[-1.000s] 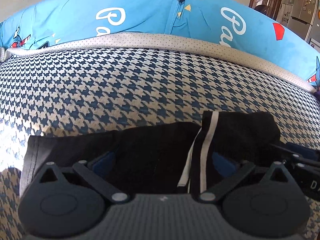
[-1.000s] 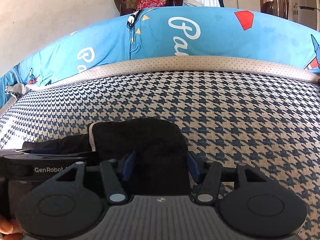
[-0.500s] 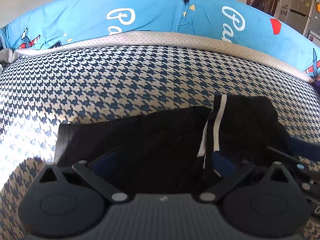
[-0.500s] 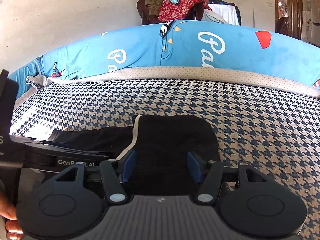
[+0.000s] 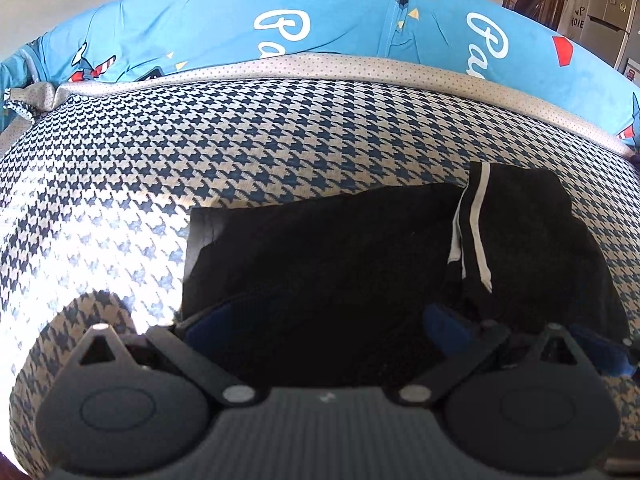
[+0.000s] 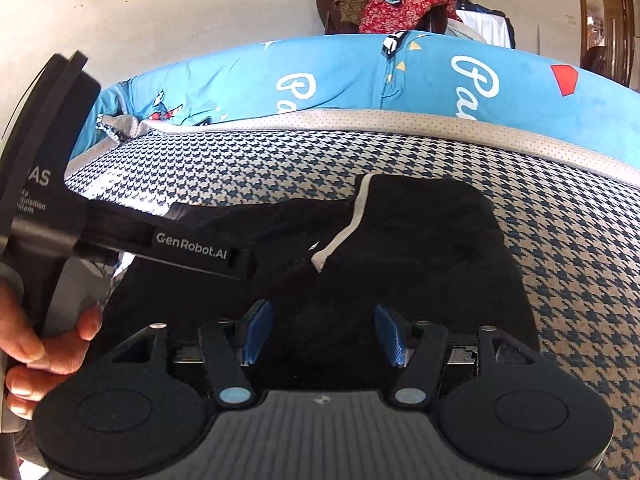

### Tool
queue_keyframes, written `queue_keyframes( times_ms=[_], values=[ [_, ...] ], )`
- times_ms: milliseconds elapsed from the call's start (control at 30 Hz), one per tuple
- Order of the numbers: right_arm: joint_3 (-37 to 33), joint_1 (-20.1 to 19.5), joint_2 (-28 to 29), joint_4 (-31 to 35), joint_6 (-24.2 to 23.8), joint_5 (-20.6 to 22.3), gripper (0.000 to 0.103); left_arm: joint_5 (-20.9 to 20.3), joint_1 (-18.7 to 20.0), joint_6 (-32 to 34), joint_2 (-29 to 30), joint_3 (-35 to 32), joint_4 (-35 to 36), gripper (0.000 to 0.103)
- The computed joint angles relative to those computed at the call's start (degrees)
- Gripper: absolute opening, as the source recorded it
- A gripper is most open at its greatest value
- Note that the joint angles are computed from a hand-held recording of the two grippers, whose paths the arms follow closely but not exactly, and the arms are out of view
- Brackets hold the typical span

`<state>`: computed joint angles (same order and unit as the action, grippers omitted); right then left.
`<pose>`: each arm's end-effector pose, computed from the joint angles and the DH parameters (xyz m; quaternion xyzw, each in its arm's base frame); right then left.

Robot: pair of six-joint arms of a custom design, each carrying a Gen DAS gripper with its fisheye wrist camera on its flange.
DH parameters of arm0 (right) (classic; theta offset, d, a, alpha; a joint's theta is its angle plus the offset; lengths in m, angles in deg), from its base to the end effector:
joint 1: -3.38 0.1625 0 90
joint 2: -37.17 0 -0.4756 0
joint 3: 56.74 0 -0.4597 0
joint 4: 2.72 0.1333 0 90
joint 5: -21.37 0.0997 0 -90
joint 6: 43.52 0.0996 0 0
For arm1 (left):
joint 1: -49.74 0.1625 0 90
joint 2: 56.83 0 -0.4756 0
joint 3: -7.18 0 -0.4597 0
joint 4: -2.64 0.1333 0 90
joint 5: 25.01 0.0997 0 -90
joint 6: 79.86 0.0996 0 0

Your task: Fold clothes

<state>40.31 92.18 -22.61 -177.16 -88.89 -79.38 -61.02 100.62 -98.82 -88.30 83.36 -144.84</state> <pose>0.0991 -0.7470 0.3017 0.3083 -0.8596 0.3320 0.2363 -0.3657 -0.7886 0.0523 0.1053 0.8807 -0.3056 0.3463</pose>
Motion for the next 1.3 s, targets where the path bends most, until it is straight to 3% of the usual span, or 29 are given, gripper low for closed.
queue_keyframes(
  times_ms=[333,600,800,1133,1300],
  values=[
    [3.78,0.75,-1.30,2.82,-9.77,4.21,0.057,1.44,0.40,-3.34,-4.28,5.52,-0.76,0.103],
    [6.91,1.73,-1.68,3.23,-21.20,4.76,0.057,0.78,1.04,-5.36,-6.97,7.72,-0.39,0.103],
    [8.34,2.12,-1.68,4.10,-25.70,4.91,0.057,0.85,1.32,-7.87,-8.56,9.37,-0.26,0.103],
    [10.39,3.12,0.77,-1.30,-35.66,3.59,0.057,-1.64,2.18,-10.86,-10.17,10.41,-0.21,0.103],
    [10.21,3.13,2.47,-5.08,-37.92,4.54,0.057,-5.00,2.78,-11.46,-10.57,10.43,-0.46,0.103]
  ],
)
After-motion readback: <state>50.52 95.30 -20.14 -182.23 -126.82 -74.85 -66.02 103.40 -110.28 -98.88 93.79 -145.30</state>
